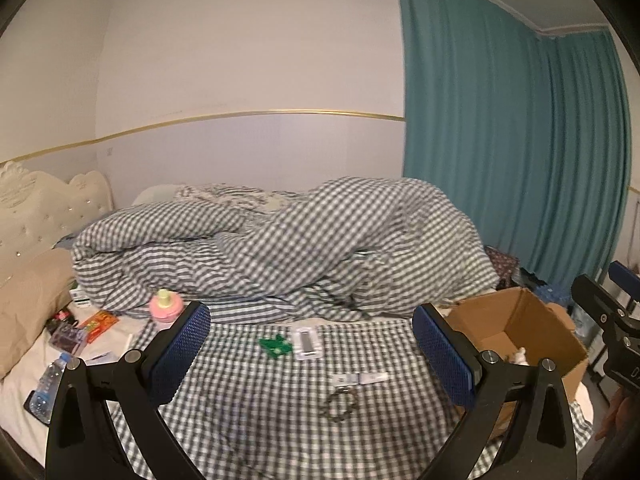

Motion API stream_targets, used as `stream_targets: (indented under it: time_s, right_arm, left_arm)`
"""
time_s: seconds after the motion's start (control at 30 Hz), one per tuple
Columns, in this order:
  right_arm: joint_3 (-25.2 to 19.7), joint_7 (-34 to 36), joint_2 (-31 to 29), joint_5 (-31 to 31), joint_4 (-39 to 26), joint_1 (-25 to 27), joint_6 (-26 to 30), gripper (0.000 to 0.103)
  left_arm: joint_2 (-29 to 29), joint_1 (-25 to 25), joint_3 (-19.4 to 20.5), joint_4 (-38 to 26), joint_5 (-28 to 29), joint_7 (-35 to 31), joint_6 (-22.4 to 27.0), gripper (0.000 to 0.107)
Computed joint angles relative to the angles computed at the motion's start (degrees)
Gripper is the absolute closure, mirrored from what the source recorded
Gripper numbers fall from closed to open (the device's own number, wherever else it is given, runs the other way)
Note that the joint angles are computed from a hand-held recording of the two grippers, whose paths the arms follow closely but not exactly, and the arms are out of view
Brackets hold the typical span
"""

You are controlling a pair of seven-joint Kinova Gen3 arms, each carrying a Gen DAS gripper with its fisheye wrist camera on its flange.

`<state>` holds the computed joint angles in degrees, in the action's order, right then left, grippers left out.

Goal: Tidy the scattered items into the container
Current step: 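Withdraw both tools from the box toward the remaining items on the bed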

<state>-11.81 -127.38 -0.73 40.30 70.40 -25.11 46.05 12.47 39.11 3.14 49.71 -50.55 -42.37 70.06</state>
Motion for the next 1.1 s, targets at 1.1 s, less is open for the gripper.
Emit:
stream_targets:
  time_s: [1.1]
  right_arm:
    - [5.8,13.0,13.4,-15.1,-8.2,-5.5,3.3,0.000]
  left_arm:
    - [-1.0,-13.2,0.2,8.8,8.1,-2.1,-3.7,0.004]
